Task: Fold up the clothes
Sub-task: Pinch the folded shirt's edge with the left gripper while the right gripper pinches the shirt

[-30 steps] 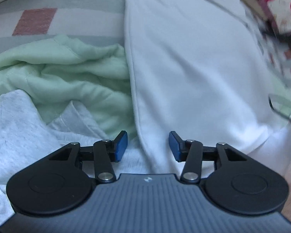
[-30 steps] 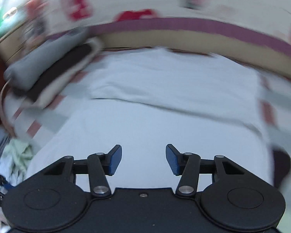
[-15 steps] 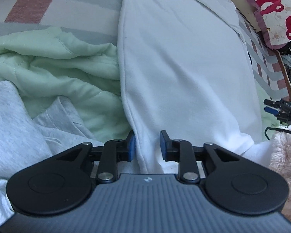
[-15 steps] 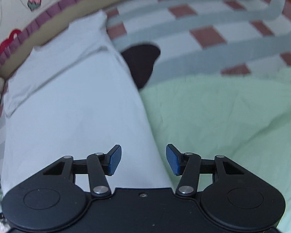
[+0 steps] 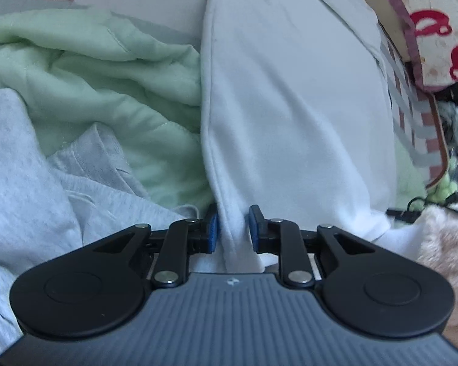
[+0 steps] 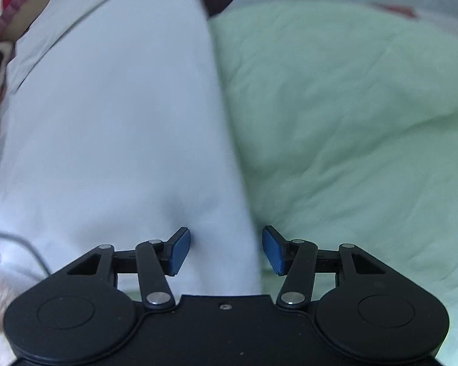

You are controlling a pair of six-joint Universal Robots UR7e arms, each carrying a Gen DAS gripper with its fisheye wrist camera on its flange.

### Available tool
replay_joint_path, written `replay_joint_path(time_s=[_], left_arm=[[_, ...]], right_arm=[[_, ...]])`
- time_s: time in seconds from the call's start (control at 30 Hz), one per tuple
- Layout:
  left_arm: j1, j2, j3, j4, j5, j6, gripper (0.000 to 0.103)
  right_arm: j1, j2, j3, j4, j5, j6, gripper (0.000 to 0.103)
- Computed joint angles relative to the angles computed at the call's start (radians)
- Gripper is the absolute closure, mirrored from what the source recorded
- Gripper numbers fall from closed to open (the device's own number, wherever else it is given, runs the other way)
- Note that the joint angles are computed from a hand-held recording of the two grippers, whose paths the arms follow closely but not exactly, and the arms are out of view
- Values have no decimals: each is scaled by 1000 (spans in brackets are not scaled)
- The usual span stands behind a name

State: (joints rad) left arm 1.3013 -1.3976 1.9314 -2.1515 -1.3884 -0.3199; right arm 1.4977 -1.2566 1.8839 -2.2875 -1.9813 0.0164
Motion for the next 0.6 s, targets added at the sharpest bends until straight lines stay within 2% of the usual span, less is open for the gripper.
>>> replay_joint_path(time_s=[0.07, 0.13, 0.17, 0.27, 0.3, 0.33, 0.43, 0.6], left_arm=[[-8, 3, 4, 4, 14, 14, 75], [-16, 6, 11, 5, 33, 26, 74], [-20, 8, 14, 6, 43, 32, 74], [-24, 6, 19, 1, 50, 39, 74], [-25, 5, 21, -1, 50, 42, 77], [-28, 1, 25, -7, 52, 51, 87], [-30, -9, 38, -31, 44, 65, 97], [-53, -15, 60, -141, 56, 117, 98]], right_arm=[[-6, 3, 4, -8, 50, -18, 83], [-3, 11, 7, -47, 77, -49, 90], [-2, 15, 8, -71, 94, -71, 91], [-24, 13, 32, -188, 281, -213, 91], [-25, 25, 29, -210, 325, -223, 91], [-26, 40, 21, -224, 362, -222, 91], [-12, 99, -8, -276, 414, -221, 92], [21, 170, -59, -350, 461, -236, 93]])
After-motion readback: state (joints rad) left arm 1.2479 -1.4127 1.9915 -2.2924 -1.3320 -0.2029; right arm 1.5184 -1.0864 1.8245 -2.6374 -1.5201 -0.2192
